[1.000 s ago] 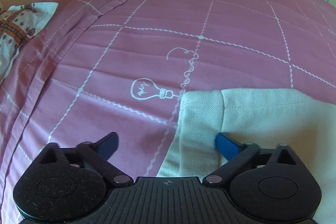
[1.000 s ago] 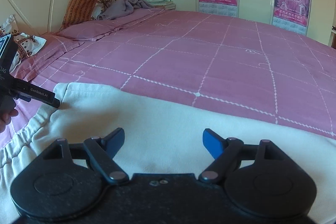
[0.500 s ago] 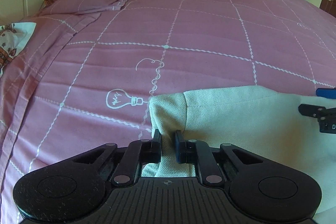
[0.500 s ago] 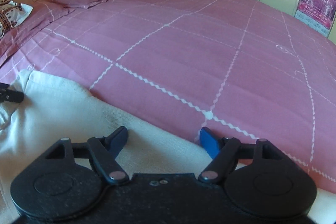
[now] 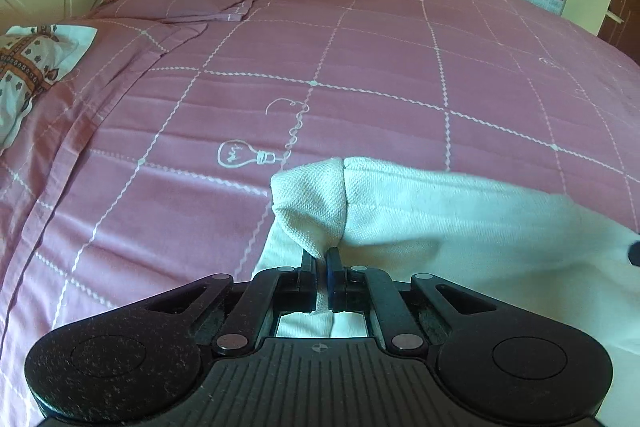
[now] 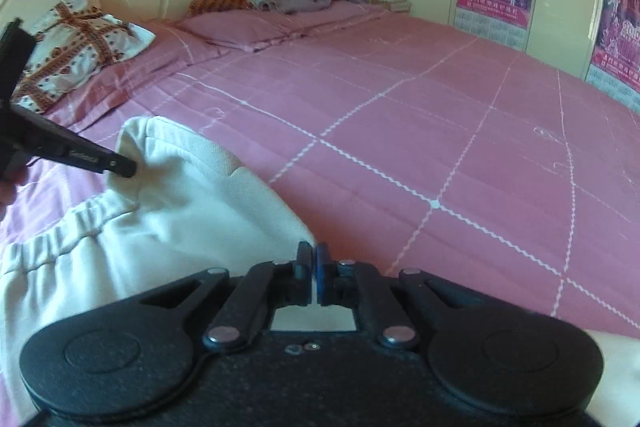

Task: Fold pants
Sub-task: 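Lift the waistband with both grippers and fold it over toward the leg cuffs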

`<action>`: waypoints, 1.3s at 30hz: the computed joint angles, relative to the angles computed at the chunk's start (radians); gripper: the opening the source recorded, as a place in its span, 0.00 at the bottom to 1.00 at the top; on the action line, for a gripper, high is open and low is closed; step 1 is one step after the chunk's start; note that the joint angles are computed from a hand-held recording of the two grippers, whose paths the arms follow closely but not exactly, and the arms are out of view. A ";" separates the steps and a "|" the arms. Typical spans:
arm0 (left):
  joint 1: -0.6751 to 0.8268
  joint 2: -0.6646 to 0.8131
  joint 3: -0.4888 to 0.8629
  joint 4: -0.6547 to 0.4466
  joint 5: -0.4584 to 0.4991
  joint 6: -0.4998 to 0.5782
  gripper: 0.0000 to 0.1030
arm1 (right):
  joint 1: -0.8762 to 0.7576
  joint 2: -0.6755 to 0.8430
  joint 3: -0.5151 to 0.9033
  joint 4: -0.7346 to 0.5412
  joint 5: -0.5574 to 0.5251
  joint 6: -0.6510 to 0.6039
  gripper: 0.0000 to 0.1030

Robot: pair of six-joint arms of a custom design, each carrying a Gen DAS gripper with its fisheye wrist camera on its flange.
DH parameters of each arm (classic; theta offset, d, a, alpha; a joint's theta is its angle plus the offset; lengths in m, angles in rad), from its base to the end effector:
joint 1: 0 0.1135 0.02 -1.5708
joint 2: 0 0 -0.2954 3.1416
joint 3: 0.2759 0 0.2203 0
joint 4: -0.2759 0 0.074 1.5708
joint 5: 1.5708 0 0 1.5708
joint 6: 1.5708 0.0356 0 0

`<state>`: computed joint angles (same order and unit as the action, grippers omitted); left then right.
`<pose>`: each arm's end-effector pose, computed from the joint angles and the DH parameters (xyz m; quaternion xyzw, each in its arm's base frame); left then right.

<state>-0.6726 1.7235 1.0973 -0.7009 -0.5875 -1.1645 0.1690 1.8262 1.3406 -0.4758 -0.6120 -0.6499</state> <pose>0.2445 -0.1695 0.2293 -0.2654 0.9129 0.0820 0.2990 0.3604 0.0822 0.2689 -0.4450 0.7985 0.2110 0.3463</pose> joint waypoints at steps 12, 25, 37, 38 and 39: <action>-0.544 -0.153 -0.178 -0.191 0.099 -0.835 0.06 | -0.196 -0.487 -0.639 -0.166 0.008 -0.218 0.21; -0.607 -0.176 -0.196 -0.110 -0.016 -1.094 0.57 | -0.481 -0.397 -0.508 -0.387 -0.099 -0.110 0.37; -0.546 -0.174 -0.278 0.067 -0.019 -1.068 0.07 | -0.455 -0.205 -0.507 -0.172 -0.163 0.517 0.38; -0.539 -0.185 -0.261 0.037 -0.026 -1.046 0.07 | -0.453 -0.205 -0.521 -0.123 -0.171 0.581 0.30; -0.530 -0.203 -0.252 0.018 -0.031 -1.021 0.07 | -0.446 -0.215 -0.534 -0.080 -0.158 0.618 0.05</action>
